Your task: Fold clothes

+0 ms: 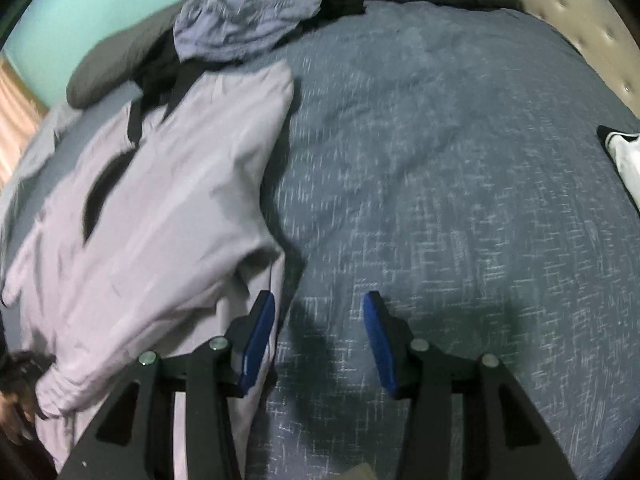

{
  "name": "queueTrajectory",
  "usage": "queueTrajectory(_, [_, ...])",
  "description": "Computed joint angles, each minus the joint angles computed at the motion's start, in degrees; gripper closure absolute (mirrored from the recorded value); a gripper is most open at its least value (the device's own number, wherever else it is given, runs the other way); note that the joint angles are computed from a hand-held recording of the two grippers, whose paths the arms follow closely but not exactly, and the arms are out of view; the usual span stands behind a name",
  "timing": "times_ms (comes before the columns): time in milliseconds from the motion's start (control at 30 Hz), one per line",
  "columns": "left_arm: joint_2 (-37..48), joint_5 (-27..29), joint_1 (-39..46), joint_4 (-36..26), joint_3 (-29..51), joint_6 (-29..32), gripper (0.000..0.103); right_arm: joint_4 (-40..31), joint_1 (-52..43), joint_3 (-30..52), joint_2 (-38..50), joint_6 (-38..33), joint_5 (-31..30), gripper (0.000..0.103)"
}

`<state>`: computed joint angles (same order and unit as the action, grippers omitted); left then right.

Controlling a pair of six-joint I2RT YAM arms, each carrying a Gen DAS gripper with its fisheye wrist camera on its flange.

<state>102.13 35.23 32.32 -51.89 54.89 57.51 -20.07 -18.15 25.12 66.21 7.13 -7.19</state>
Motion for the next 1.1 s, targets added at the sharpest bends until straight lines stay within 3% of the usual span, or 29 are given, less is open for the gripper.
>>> queueTrajectory(300, [-0.44, 0.11, -2.19, 1.55, -0.63, -2.34, 0.097, 7.47, 2.27, -0.37, 4.89, 0.98, 0.50, 0.056])
queueTrajectory(433, [-1.47, 0.19, -3.75, 2.84, -1.59, -4.07, 0.097, 9.98, -0.18, 0.24, 6.32, 1.55, -3.52, 0.087])
queueTrajectory(533, [-1.80, 0.02, -3.99, 3.15, -1.91, -3.99, 0.097, 11.30, -2.76, -0.66, 6.34, 2.62, -7.10, 0.096])
queueTrajectory(600, [-2.03, 0.04, -4.50, 3.80, -2.34, -4.48, 0.097, 12.47, -6.24, -1.58, 6.19, 3.43, -11.24, 0.097])
queueTrajectory(900, [-2.28, 0.02, -4.21, 3.54, -2.31, -4.06, 0.097, 11.47, -5.35, -0.73, 7.54, 4.91, -9.49, 0.098])
queueTrajectory(1100, [-2.11, 0.11, -2.83, 2.21, -1.59, -2.76, 0.096, 6.73, -8.90, -0.77, 5.02, 5.55, -10.67, 0.098])
